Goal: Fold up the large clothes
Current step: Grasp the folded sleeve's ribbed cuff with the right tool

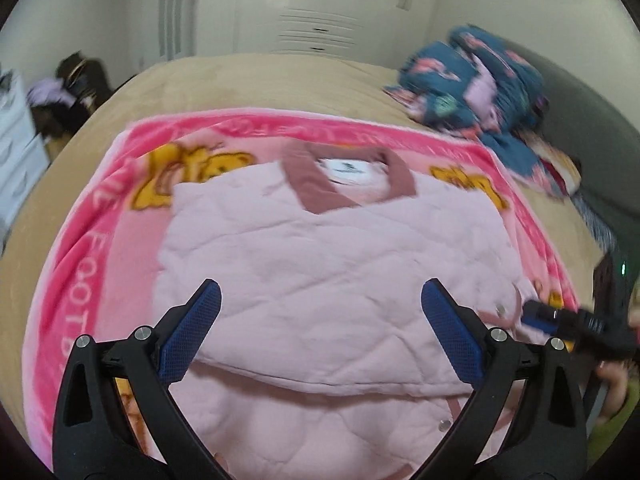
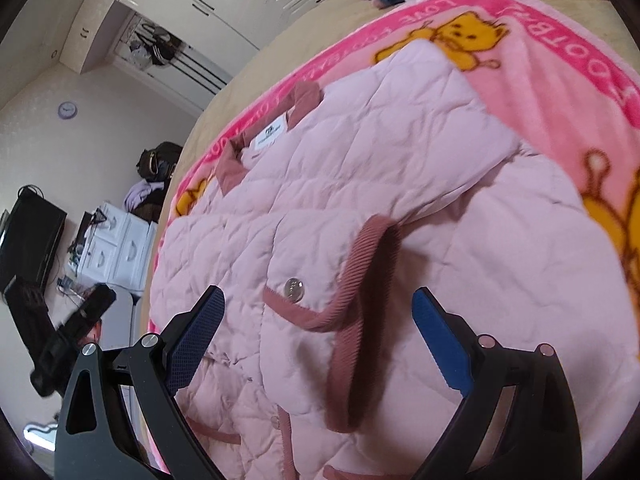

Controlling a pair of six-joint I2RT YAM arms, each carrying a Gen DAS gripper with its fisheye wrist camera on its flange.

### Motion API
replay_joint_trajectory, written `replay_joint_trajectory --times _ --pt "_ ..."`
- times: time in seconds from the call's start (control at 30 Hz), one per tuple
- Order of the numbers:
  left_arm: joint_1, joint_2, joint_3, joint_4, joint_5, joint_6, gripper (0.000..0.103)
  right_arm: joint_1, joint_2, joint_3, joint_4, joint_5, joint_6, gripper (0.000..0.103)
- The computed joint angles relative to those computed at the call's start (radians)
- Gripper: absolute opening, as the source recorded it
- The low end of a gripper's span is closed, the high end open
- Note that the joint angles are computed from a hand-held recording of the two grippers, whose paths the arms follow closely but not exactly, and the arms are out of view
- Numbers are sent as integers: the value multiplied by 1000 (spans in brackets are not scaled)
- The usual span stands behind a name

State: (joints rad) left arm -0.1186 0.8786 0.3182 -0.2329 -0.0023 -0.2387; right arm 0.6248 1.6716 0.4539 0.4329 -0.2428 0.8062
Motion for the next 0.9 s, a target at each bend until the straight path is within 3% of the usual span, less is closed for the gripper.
replay_joint_trajectory --times 0.4,0.73,0.77,0.83,0.87,0.9 --pt "492 -4 7 -20 303 133 94 29 208 82 87 36 27 95" --pt "661 58 19 -5 423 174 94 71 261 106 164 75 15 94" --pt "673 63 20 -5 431 179 94 78 259 105 166 87 13 90" --pt "683 72 23 -1 439 179 94 84 251 104 158 101 1 72" --pt "686 73 23 -1 440 179 94 80 249 98 175 87 -10 58" --pt "690 76 25 -2 442 180 94 80 241 94 177 90 -20 52"
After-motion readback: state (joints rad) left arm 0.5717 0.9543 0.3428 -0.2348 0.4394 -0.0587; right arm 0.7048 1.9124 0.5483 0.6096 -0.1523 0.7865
